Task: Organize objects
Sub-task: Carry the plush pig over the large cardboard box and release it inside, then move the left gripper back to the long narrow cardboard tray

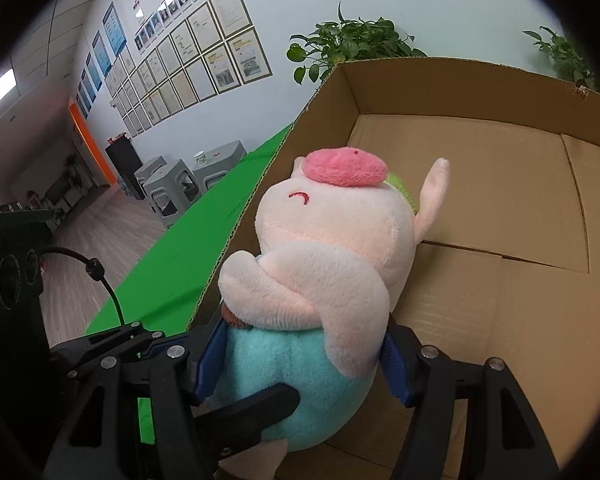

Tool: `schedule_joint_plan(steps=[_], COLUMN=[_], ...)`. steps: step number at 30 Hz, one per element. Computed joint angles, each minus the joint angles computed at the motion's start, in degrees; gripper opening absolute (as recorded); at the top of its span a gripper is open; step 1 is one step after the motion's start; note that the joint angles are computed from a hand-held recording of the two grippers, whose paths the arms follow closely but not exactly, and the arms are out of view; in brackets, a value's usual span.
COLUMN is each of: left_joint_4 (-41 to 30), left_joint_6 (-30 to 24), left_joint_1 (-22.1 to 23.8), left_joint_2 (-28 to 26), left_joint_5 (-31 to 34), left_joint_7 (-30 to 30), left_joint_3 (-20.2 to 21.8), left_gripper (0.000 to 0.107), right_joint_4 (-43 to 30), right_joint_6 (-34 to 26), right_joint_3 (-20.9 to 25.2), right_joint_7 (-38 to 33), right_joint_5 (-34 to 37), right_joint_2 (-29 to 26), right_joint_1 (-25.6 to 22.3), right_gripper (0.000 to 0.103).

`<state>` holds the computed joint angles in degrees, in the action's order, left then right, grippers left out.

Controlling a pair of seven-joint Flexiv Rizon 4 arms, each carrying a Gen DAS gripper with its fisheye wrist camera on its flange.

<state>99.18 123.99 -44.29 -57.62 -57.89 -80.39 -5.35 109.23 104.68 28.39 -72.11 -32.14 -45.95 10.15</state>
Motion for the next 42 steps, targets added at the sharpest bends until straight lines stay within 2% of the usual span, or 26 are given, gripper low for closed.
schedule_joint_plan(steps=[1, 2, 7, 9, 11, 13, 17, 19, 21, 25, 27, 28, 30, 32, 33, 35, 39, 42], left_joint_4=[0.1, 0.4, 6.9, 7.8, 8.8, 9.0, 8.9, 7.0, 6.3, 6.2, 6.6, 6.5, 5.6, 2.9, 2.2, 0.0, -4.2, -9.4], left_joint_6=[0.6, 1.0, 5.9, 6.5, 6.3, 5.9, 5.2, 6.5, 7.8, 11.8, 14.3, 15.7, 18.3, 23.0, 25.1, 28.2, 29.2, 32.2], left_joint_1=[-1.6, -2.4, 1.4, 0.3, 1.1, 0.1, -2.8, -5.9, -6.1, -5.6, -5.3, -5.5, -5.6, -6.5, -6.9, -7.3, -6.3, -6.9], left_joint_2=[-0.1, 0.3, 1.9, 2.4, 2.8, 3.8, 5.2, 5.4, 5.4, 5.8, 6.1, 6.4, 6.6, 5.7, 5.1, 3.9, 2.0, -0.7], left_joint_5=[-2.3, -4.1, 4.1, 2.6, 3.5, 1.4, -5.7, -13.6, -17.1, -19.7, -20.0, -20.4, -21.5, -23.4, -22.4, -21.4, -20.5, -22.3], left_joint_7=[0.7, 1.6, -6.4, -6.2, -7.0, -6.3, -1.2, 4.7, 8.4, 11.5, 11.6, 12.0, 14.2, 17.0, 16.7, 17.5, 20.9, 26.8], left_joint_3=[0.8, 0.9, -3.4, -2.7, -3.2, -2.7, -1.9, -2.5, -3.7, -6.2, -7.4, -8.0, -9.4, -10.6, -10.7, -11.6, -15.6, -18.4], left_gripper=[0.066, 0.065, 0.065, 0.065, 0.066, 0.067, 0.068, 0.070, 0.070, 0.070, 0.070, 0.070, 0.078, 0.098, 0.102, 0.103, 0.103, 0.103], right_joint_4=[0.2, 0.5, 2.0, 2.4, 2.7, 2.9, 4.1, 4.2, 5.1, 8.2, 11.0, 12.8, 16.9, 21.1, 22.1, 25.0, 28.4, 30.1], right_joint_6=[0.0, 0.1, 3.1, 4.4, 5.7, 6.4, 7.5, 8.3, 10.2, 13.1, 15.0, 16.0, 18.6, 20.6, 20.9, 21.7, 24.1, 26.4], right_joint_3=[0.9, 1.1, -6.8, -8.6, -9.4, -9.3, -9.3, -6.7, -4.9, -2.7, -4.4, -6.1, -10.7, -14.7, -15.1, -16.9, -18.9, -19.6], right_joint_7=[-0.3, -0.6, -2.0, -2.4, -3.0, -2.8, -2.3, -0.5, 2.2, 8.9, 10.5, 10.5, 8.6, 6.0, 5.9, 4.7, 1.1, -0.9], right_joint_5=[-0.6, -0.8, 2.1, 3.0, 3.0, 2.8, 2.5, 0.8, -0.3, -4.5, -4.2, -3.5, 0.8, 6.6, 7.4, 11.9, 17.9, 22.0], right_joint_2=[-0.2, -0.2, 2.5, 2.9, 2.8, 2.7, 4.1, 4.4, 4.9, 6.8, 9.0, 10.5, 13.7, 15.9, 16.1, 17.0, 17.7, 18.1], right_joint_1=[-0.7, -0.9, 6.9, 8.7, 9.3, 9.0, 8.4, 5.2, 2.2, -4.6, -5.1, -4.7, -1.2, 2.9, 3.4, 5.8, 8.8, 10.2], right_gripper=[0.065, 0.065, 0.067, 0.071, 0.075, 0.083, 0.086, 0.095, 0.103, 0.103, 0.103, 0.103, 0.103, 0.103, 0.103, 0.103, 0.103, 0.101])
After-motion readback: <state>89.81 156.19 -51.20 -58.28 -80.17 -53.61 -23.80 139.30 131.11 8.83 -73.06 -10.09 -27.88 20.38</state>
